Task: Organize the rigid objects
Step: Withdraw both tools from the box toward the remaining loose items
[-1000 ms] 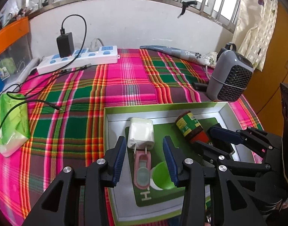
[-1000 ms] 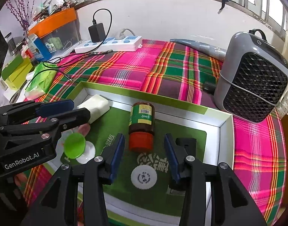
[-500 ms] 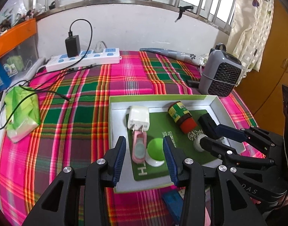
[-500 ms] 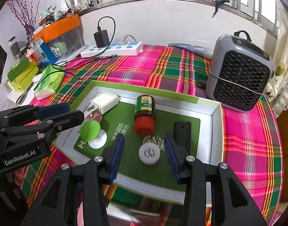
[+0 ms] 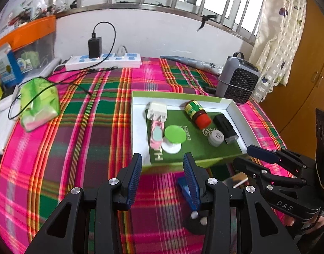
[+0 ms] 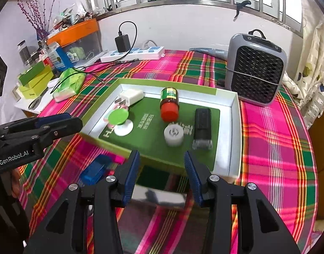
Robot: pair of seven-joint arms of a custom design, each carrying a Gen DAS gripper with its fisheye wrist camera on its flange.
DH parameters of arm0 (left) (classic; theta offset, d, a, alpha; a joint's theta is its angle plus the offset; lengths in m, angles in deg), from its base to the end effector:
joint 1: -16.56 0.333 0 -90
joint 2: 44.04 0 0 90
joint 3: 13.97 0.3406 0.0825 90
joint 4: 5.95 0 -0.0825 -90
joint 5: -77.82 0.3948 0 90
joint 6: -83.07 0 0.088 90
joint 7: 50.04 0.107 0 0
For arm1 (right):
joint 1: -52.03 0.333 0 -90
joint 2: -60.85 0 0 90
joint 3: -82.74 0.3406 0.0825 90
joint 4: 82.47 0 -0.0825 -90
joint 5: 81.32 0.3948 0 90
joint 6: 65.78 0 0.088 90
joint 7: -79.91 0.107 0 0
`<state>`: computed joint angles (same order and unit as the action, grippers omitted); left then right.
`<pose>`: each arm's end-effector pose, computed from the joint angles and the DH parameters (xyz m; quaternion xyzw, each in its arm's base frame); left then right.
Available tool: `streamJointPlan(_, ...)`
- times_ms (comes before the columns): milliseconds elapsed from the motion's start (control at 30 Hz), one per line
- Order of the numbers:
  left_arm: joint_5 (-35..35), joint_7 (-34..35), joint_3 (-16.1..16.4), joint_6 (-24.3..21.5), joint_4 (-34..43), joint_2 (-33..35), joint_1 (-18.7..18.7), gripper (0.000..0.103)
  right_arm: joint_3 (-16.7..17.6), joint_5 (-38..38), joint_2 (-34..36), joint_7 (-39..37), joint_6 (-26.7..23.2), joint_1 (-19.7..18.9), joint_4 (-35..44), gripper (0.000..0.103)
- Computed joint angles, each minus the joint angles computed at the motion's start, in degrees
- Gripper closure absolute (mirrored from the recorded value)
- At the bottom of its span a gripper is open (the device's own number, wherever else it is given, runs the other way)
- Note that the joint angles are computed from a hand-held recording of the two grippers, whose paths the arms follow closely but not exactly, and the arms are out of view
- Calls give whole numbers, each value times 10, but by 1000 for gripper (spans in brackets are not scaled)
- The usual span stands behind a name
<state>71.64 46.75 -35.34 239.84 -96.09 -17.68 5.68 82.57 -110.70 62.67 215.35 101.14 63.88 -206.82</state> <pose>0.6611 -0.3497 0.4922 -0.4739 0.7990 -0.3566 0.0989 0.5741 0.1495 0.4744 -0.6140 0.7000 -0.2294 0.2834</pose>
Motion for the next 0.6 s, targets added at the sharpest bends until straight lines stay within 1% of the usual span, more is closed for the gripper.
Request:
streamJointPlan(133,-27,8,-14,15,-38,-20,18,63,5,-4,-14,18,20,0,-24,58)
streamJointPlan(267,-53,20,-23,27,-77,-42,32,63,18,28,-24,-4,36,-1,-47,58)
streamJointPlan(367,-75,38,-31,36,-101,-56,42,63,27,22,-30,1,43,-2,-60,58)
streamJointPlan(433,-88,50,-35,39,-115,-64,46,63,33,-12,-36,33,46,-7,-68,58)
streamJointPlan(533,-108,67,-38,38,-129,-71,49,63,41,-73,-44,83,34,-19,-75,58)
streamJointPlan(600,-118,76,-37,36,-137,-75,49,63,43,-83,-48,91,25,-24,-80,58)
